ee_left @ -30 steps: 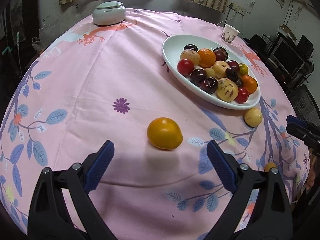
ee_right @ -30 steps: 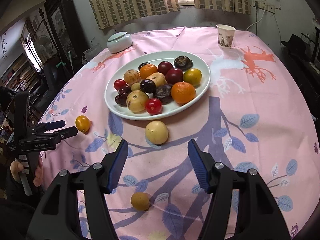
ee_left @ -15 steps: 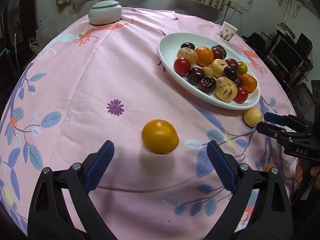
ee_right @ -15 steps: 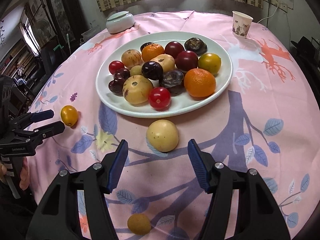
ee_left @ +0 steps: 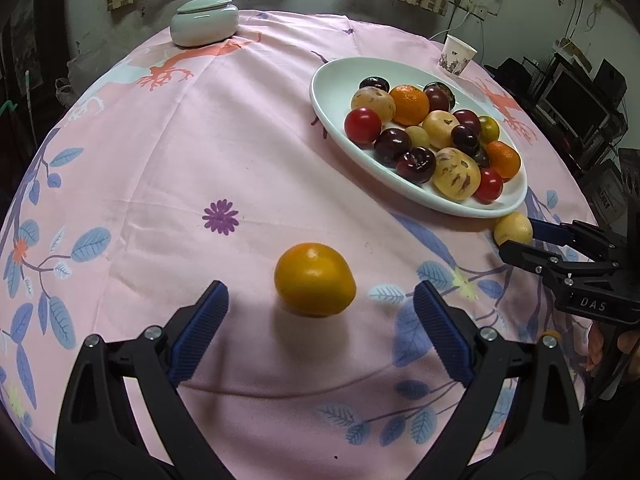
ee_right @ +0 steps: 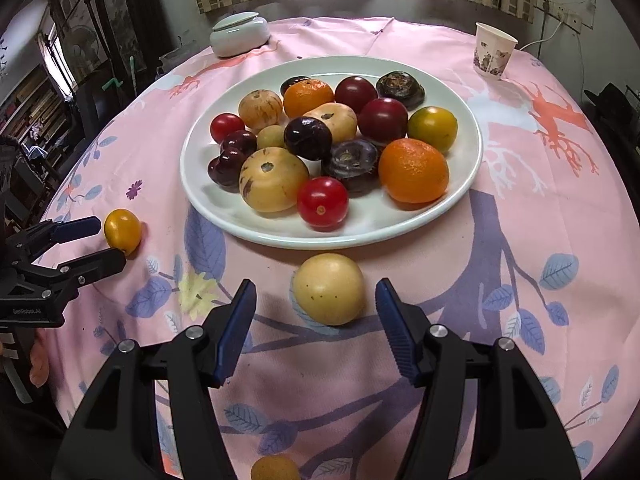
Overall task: Organize fruits
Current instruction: 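Grasp the yellow-orange fruit with the left tool while the right tool grasps the pale pear, then carry the yellow-orange fruit and pale pear onto the plate and open both tools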
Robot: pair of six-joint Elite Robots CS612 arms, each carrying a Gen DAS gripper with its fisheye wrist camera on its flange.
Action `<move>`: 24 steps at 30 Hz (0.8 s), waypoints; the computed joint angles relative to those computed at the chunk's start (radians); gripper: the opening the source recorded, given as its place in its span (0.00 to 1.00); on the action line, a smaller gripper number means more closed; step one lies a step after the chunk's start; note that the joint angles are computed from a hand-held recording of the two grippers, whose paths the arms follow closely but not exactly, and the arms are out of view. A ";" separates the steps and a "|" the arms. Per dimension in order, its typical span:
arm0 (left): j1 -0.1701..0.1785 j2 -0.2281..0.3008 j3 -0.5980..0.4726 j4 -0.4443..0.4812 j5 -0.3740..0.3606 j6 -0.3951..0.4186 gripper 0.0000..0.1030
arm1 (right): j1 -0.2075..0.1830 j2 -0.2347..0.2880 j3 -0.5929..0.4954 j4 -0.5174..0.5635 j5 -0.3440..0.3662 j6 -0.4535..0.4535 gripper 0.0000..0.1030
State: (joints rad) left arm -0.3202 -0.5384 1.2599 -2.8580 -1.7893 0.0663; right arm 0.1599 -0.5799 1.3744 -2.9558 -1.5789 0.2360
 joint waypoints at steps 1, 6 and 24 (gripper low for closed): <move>0.000 0.003 -0.004 0.002 -0.001 0.000 0.93 | 0.002 0.003 -0.005 0.005 -0.008 -0.002 0.60; -0.002 0.015 -0.020 0.014 -0.007 -0.004 0.86 | 0.008 0.013 -0.022 0.024 -0.051 -0.013 0.39; -0.010 -0.023 0.049 -0.099 -0.063 0.014 0.41 | 0.015 -0.014 0.023 -0.057 -0.025 -0.016 0.36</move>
